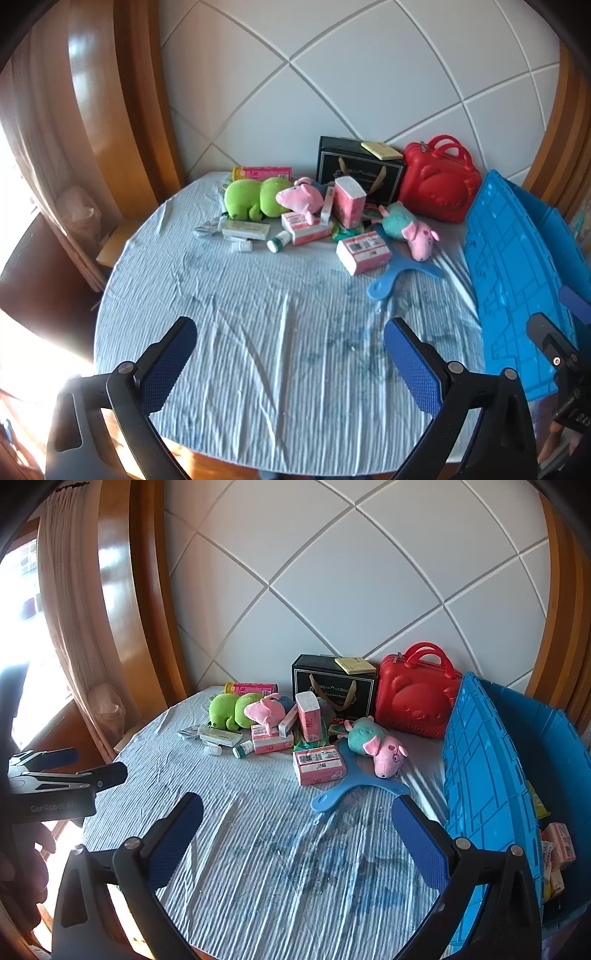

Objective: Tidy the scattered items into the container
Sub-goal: 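Move both tools toward the pink pig plush and the tissue pack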

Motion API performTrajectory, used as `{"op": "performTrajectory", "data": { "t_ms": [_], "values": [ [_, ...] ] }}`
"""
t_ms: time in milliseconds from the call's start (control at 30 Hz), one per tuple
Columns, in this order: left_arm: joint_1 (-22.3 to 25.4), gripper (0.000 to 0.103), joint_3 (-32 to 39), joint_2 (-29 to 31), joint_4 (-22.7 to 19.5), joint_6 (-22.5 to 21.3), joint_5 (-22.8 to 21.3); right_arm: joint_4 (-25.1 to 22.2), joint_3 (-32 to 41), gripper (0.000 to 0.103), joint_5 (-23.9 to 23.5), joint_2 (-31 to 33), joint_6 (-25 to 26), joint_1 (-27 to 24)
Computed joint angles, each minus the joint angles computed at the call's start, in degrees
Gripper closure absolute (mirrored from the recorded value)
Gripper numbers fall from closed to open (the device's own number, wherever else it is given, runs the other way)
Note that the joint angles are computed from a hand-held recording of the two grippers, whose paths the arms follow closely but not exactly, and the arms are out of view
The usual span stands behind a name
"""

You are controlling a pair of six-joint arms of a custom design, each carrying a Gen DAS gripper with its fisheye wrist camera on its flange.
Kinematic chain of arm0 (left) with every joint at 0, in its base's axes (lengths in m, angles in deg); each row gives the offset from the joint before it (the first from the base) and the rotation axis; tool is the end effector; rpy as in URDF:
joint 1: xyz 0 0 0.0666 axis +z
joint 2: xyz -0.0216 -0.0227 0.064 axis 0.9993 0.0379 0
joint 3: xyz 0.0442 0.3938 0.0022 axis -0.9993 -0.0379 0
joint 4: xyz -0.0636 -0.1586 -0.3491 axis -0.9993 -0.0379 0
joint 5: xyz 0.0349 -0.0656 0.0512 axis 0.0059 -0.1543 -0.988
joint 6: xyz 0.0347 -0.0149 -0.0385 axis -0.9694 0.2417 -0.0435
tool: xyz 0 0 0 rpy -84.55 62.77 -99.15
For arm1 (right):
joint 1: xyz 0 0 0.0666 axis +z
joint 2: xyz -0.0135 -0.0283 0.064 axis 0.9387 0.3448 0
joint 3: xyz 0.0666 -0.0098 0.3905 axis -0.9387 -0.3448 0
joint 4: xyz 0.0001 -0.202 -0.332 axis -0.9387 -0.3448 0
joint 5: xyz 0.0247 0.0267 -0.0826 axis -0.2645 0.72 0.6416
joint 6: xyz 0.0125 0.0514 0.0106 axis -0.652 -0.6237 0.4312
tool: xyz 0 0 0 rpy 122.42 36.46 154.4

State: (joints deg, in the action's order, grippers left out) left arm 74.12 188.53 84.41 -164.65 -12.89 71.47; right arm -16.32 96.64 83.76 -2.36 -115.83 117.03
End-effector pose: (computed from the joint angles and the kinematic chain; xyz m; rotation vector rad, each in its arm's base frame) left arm 0.3442 -0.0832 0.6713 0.1564 2.4690 -0.0988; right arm 0.2896 0.2874 0.6838 -0.1341 2.2744 0.1064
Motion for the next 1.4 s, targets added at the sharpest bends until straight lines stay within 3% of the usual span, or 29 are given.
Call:
{"op": "performTrajectory", "data": {
  "t_ms": [267, 433, 733, 900, 1067, 1133, 1300, 1400],
  "values": [
    [-5.65, 0.000, 1.93, 3.89, 0.69, 3.95, -6.93, 6.68, -8.39, 0.000, -7.81, -3.93, 5.38, -6.68],
    [-6.45, 0.000, 2.57, 5.29, 1.68, 4.99, -10.44, 9.11, -11.11, 0.000, -11.07, -4.54, 6.47, -9.36],
    [-1.02, 0.000, 5.49, 9.53, 4.25, 2.50, -3.32, 10.91, -8.95, 0.000, -10.95, -1.25, 7.32, -10.25],
    [3.60, 0.000, 9.71, 14.82, 3.03, -1.30, 7.03, 11.36, -5.08, 0.000, -8.79, 3.17, 8.31, -10.13],
    [7.24, 0.000, 12.03, 19.62, 3.88, -2.06, 13.31, 12.38, -0.76, 0.000, -6.99, 8.30, 10.52, -10.46],
    [8.15, 0.000, 13.44, 22.00, 2.88, -2.27, 13.53, 13.76, 0.29, 0.000, -6.48, 10.18, 11.62, -10.88],
    [9.36, 0.000, 14.47, 27.14, 6.28, -2.70, 10.60, 13.41, 4.02, 0.000, -8.12, 16.36, 12.04, -13.22],
    [9.50, 0.000, 16.54, 30.99, 8.99, -3.19, 11.06, 13.81, 6.17, 0.000, -9.19, 20.08, 13.55, -14.74]
  ]
}}
